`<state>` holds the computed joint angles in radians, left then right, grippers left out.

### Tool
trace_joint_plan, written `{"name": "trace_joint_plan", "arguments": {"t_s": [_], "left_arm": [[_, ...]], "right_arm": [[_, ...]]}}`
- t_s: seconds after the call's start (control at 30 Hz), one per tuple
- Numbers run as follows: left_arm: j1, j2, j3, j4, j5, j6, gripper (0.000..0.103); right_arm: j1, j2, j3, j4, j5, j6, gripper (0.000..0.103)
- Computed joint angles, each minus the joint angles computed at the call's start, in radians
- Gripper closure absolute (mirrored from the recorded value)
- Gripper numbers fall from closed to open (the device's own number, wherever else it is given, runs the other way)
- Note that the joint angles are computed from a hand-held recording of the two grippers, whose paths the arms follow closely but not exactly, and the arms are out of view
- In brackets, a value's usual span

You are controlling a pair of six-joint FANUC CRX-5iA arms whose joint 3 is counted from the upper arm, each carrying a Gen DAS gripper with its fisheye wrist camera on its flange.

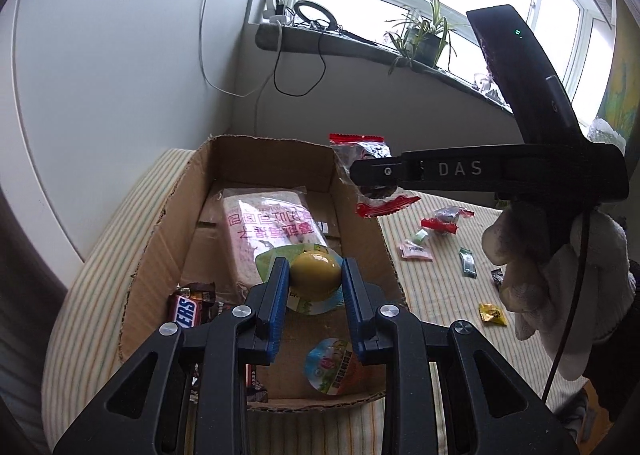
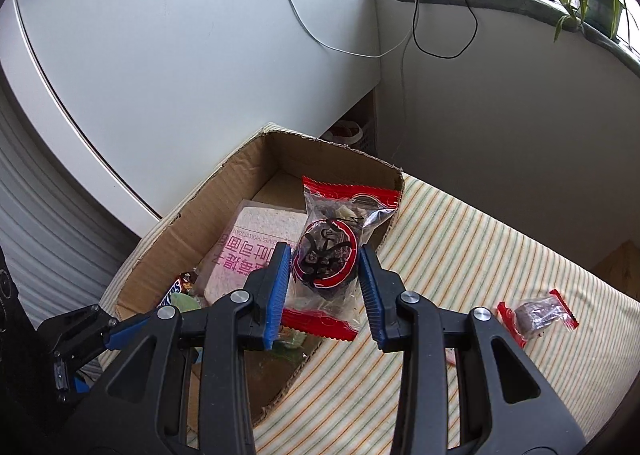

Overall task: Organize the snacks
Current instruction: 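Carry both held candies over the box and open both tools, then withdraw both open tools toward the yellow and black wrapped candies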

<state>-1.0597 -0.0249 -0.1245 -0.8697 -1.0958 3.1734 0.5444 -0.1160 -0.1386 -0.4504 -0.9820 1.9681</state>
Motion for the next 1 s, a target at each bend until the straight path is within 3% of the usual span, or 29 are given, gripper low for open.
{"name": "trace_joint_plan", "arguments": {"t_s": [0.17, 0.27, 0.3, 0.37, 1.0], "left_arm": [[0.021, 0.000, -0.006, 0.018, 0.023, -0.008, 0.077], [0.027, 0.001, -0.007, 0.023, 0.020, -0.002, 0.075], [0.031, -0.001, -0.010, 0.026, 0.025, -0.003, 0.073], [0.030, 0.000, -0.009, 0.024, 0.020, 0.000, 0.064], [-0.051, 0.030, 0.061, -0.016, -0.054, 0.013, 0.064]], "right_arm": [[0.005, 0.017, 0.002, -0.005, 0.015, -0.005, 0.063], [-0.007, 0.012, -0.002, -0.018, 0.026, -0.005, 0.039], [-0.012, 0.008, -0.004, -0.023, 0.028, -0.002, 0.037], [-0.020, 0.003, -0.003, -0.028, 0.023, 0.002, 0.037], [-0.114, -0.102, -0.037, -0.044, -0.029, 0.027, 0.037]]}}
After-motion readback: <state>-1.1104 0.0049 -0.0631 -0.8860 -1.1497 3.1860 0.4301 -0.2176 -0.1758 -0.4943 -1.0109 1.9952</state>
